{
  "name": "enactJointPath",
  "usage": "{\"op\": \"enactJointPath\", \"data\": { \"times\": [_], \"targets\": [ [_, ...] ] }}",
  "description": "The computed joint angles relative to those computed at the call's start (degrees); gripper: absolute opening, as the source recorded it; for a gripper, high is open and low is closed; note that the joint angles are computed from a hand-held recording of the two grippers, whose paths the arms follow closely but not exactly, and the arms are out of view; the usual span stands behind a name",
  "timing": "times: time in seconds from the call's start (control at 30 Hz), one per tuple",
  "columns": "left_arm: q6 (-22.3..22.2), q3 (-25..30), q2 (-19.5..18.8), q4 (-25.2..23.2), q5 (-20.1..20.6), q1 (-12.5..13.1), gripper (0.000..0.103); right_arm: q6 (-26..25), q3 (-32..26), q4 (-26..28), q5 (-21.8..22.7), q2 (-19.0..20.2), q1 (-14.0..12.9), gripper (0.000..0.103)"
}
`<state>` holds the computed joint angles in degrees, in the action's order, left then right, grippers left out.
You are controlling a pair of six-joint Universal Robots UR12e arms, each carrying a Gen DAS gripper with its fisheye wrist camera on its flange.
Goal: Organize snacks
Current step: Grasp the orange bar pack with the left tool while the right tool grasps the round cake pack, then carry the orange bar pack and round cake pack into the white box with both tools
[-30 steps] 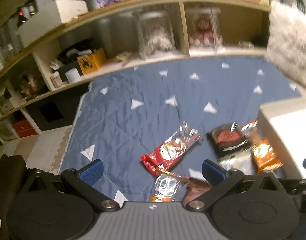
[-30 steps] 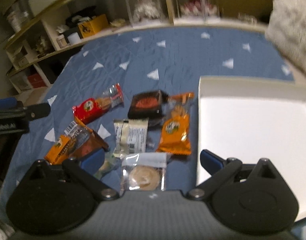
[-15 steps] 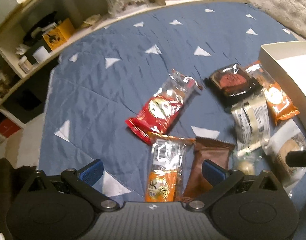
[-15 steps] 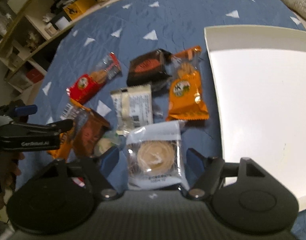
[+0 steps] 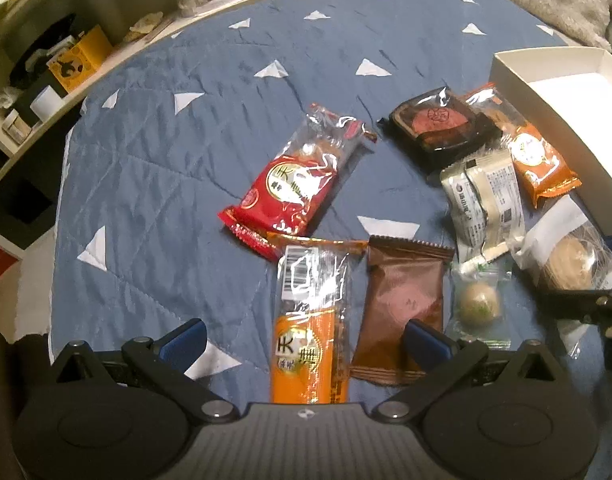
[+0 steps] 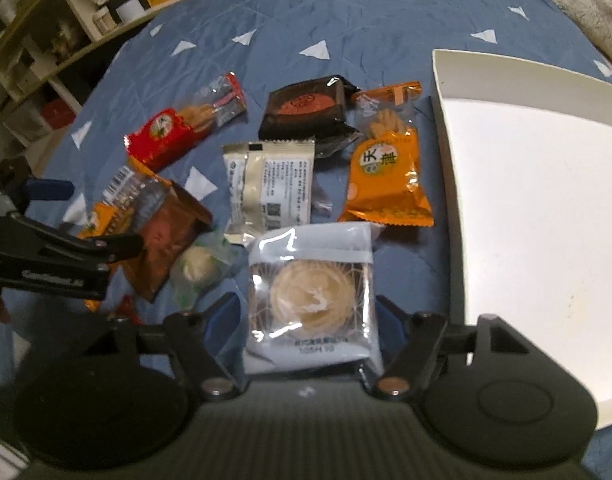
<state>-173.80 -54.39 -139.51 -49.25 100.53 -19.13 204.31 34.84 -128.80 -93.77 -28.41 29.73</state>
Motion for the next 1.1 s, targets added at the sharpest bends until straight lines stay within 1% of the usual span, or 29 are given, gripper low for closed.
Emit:
{"op": "enactJointPath", "data": {
  "times": [0.1, 0.2, 0.27, 0.33, 0.4, 0.47, 0.53, 0.7, 0.77, 1.0, 1.1],
  "targets": [
    [-0.7, -0.2, 0.2, -0.1, 0.7, 0.0, 0.103, -2.3, -0.8, 1.2, -2.0, 0.4, 0.5, 0.074],
    [-0.8, -0.6, 0.4, 1.1, 1.3, 0.0, 0.100, -3.2, 0.3, 0.7, -2.3, -0.1, 0.6, 0.071],
    [-1.3, -0.7, 0.6, 1.5, -0.2, 0.2, 0.091, -2.6, 1.0, -0.2, -1.7, -0.4, 0.5, 0.071],
    [-1.6, -0.7, 0.6, 1.4, -1.3, 0.3, 0.088, -2.1, 2.4, -1.5, -0.8, -1.1, 0.3, 0.070],
    [-1.7, -0.5, 0.4, 1.0, -1.4, 0.3, 0.083, -1.7, 3.5, -2.5, 0.2, -1.7, 0.0, 0.070],
    [-1.6, 0.2, 0.0, -0.4, -1.1, 0.2, 0.071, -1.7, 3.8, -2.9, 0.8, -1.9, -0.1, 0.070],
    [-1.8, 0.5, -0.2, -1.2, -1.2, 0.3, 0.066, -1.7, 4.0, -3.1, 0.9, -2.1, -0.1, 0.070],
    [-3.5, 0.3, -0.1, -0.6, -2.4, 0.5, 0.054, -1.7, 4.5, -3.8, 1.4, -2.3, -0.2, 0.070],
    [-4.5, 0.4, -0.2, -0.6, -2.5, 0.6, 0.042, -1.8, 4.6, -4.1, 1.5, -2.3, -0.2, 0.070],
    [-7.1, 0.5, -0.2, -1.0, 0.2, -0.1, 0.039, -2.4, 6.6, -6.8, 2.5, -3.2, -0.4, 0.069],
    [-8.8, -0.7, 0.6, 0.3, 0.3, -0.4, 0.038, -1.9, 7.9, -8.5, 2.2, -3.9, -0.6, 0.069]
  ]
}}
